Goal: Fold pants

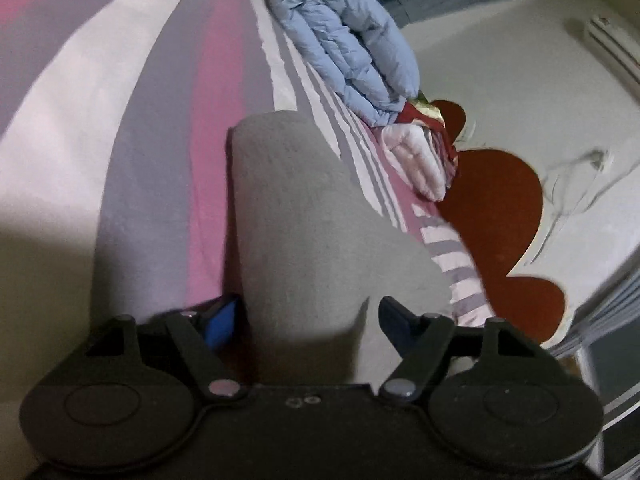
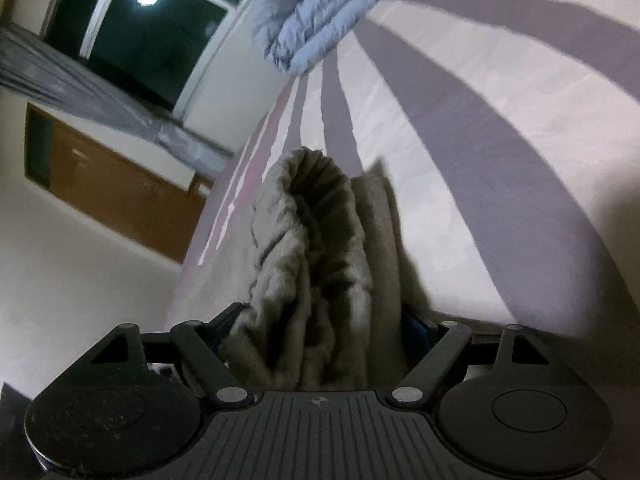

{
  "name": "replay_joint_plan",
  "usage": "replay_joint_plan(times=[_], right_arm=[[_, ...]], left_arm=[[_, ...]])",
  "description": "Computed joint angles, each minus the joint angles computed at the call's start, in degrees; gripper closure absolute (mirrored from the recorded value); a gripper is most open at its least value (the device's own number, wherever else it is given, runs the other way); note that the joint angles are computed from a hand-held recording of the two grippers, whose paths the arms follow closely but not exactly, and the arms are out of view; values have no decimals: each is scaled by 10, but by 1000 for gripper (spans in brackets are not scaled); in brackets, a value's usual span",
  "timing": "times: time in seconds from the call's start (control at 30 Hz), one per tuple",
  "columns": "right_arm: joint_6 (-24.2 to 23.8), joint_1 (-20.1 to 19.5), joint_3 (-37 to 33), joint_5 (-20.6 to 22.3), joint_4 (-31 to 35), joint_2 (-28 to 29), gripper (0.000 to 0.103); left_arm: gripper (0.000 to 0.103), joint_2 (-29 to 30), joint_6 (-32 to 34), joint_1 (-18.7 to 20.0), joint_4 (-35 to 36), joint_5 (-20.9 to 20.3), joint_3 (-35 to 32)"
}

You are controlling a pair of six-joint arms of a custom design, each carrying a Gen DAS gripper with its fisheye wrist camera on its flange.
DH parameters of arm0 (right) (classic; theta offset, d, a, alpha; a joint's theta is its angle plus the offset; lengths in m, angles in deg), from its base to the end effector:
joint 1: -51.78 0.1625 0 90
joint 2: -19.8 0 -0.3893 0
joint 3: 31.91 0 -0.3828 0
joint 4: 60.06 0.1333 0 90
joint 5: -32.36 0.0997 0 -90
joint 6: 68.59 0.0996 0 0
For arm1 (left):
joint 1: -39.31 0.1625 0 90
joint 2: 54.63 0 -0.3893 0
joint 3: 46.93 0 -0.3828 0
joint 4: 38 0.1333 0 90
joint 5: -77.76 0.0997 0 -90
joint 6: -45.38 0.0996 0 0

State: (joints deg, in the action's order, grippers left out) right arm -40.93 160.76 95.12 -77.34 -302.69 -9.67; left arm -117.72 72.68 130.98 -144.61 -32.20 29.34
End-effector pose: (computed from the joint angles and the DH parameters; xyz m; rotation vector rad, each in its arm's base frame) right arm 0.2317 -0.3671 0.0026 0.4439 2.6493 -1.4647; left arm 0.1183 -0.6509 0.3349 -0.6382 -2.7387 0.2053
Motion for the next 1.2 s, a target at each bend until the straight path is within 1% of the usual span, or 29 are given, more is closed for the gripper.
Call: replay_joint_plan(times=[0.03, 0.07, 0.1, 0.13, 0.17, 0.2, 0.23, 0.27, 0.3, 0.37, 0.43, 0.47, 0.57, 0.6, 0.63, 0.67, 0.7, 0.73, 0.77, 0.8, 0.83, 0.87, 0.93, 0.97, 1.03, 1.07, 1.1, 1.13, 1.2], right_arm=[[2, -3, 1, 7, 27, -14, 22], [-3, -2, 0, 5, 54, -25, 22], [-14, 4, -5, -5, 86, -35, 27], [-28, 13, -11, -21, 118, -42, 37], [-33, 19, -15, -31, 134, -45, 40], [-33, 22, -15, -33, 131, -45, 47], [-38, 26, -13, -32, 118, -44, 52], [-50, 33, -14, -35, 105, -41, 53], [-62, 39, -18, -35, 96, -40, 54], [-91, 50, -30, -35, 83, -39, 55], [-115, 49, -49, -14, 80, -41, 56], [-123, 47, -62, -9, 90, -43, 56], [-145, 32, -106, 13, 138, -53, 56], [-148, 25, -124, 16, 154, -56, 56], [-155, 15, -145, 21, 170, -54, 56], [-176, 12, -172, 4, 193, -51, 53], [-201, 17, -202, -36, 222, -42, 38], [-224, 20, -232, -96, 275, -36, 3], [-234, 12, -266, -156, 335, -20, 1], [-225, 8, -293, -196, 389, -2, 1], [-214, 6, -303, -212, 419, 4, 0], [-217, 5, -300, -204, 425, 0, 0], [-223, 5, -291, -197, 387, 6, 0], [-234, 5, -279, -186, 346, 7, 0], [-256, 7, -247, -162, 247, 9, 0], [-260, 12, -236, -163, 218, 10, 0], [-270, 16, -216, -170, 183, 9, 0], [-286, 22, -196, -187, 146, 11, 0], [-308, 38, -169, -233, 109, 8, 0]], left_arm=[[47, -5, 8, -6, -5, 13, 10], [53, -10, 20, -14, -11, 32, 21], [57, -19, 37, -19, -24, 41, 38], [59, -23, 40, -19, -30, 37, 47], [69, -25, 37, -16, -34, 28, 52], [78, -26, 32, -9, -39, 9, 55], [82, -28, 27, -2, -45, -10, 56], [85, -31, 23, 4, -49, -28, 58], [85, -35, 28, 9, -50, -49, 59], [85, -38, 37, 9, -44, -70, 54], [85, -36, 37, 1, -50, -68, 40], [86, -28, 35, -2, -55, -70, 25], [85, 3, 26, -15, -67, -57, -34], [85, 23, 26, -21, -62, -50, -69], [82, 39, 16, -28, -63, -36, -90], [65, 47, -3, -40, -89, 2, -93], [18, 49, -6, -54, -138, 62, -81], [7, 51, 12, -63, -198, 122, -63], [15, 55, 35, -73, -234, 182, -48], [12, 65, 70, -79, -246, 228, -34], [11, 63, 83, -83, -248, 251, -29], [11, 61, 88, -82, -263, 249, -19], [11, 54, 90, -73, -280, 225, -9], [11, 45, 97, -71, -304, 222, 7], [7, 18, 121, -67, -357, 222, 49], [6, 2, 130, -61, -384, 215, 71], [6, -13, 137, -56, -407, 210, 88], [6, -26, 145, -49, -426, 208, 100], [6, -54, 146, -44, -467, 231, 128]])
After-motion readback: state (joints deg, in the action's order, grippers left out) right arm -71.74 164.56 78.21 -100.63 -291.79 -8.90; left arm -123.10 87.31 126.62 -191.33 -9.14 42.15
